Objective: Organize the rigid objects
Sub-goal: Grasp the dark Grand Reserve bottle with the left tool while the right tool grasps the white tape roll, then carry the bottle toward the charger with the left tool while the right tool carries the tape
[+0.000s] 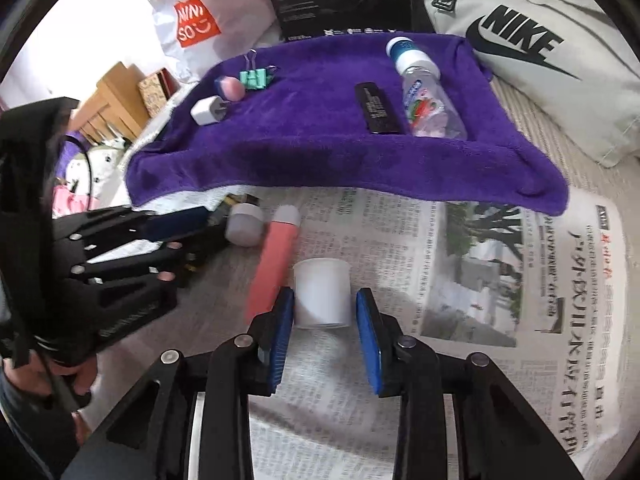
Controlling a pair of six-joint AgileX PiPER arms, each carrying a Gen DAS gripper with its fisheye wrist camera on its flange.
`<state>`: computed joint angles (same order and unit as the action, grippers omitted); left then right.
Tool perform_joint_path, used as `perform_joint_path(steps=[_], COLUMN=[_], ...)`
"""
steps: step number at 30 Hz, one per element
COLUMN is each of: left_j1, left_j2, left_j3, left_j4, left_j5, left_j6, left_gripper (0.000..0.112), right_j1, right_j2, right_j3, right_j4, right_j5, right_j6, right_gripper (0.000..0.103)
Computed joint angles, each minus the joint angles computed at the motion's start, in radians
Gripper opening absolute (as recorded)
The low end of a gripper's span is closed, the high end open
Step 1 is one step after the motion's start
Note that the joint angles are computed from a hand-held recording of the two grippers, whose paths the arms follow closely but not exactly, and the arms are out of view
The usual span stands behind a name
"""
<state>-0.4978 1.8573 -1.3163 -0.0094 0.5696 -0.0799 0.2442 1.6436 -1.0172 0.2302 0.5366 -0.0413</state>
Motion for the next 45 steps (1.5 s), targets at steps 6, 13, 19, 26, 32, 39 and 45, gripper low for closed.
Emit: perform_joint_path(steps=[6,13,19,26,32,39,45], left_j1=[0.002,0.007,0.01,-0.008,-0.01,-0.011,-0.012], left_j2=[-0.003,-0.02,-0.037,-0.041,-0.047,-0.055,-0.056], left_j3=[0.0,0.021,0.045,0.061,0.071,0.089,0.097], left_j4=[-0.005,0.018,0.042,0.103,0.114,0.12,0.121], left_j5=[0.003,-0.006,-0.008,-0.031,-0.041,-0.065,-0.079], left_j6=[0.014,-0.015,-0.034,-0.105,-0.114,-0.122,-0.137], left_gripper=[0.023,0.023,0.023,0.023,0.023,0.023,0.023], right_j1=[0.014,0.007,-0.015,0.038,0.032,0.035,0.046], right_j2=[0.026,0.016,-0.036,-0.037,-0.054,-0.067,-0.085], right_j3=[-0.021,0.0,0.043,0.08,0.118,0.145,0.185], right_j4=[-0.06,-0.081,-0.194,-0.393,-0.4,-0.42,-0.494], right_j5=[-0.012,-0.038,-0.023,-0.061,-0.119,-0.151,-0.196], right_j6=[0.046,0.022,0.11,0.283,0.289,0.325,0.391], right_gripper=[0.032,0.029,0.029,0.028,0.029,0.029,0.029])
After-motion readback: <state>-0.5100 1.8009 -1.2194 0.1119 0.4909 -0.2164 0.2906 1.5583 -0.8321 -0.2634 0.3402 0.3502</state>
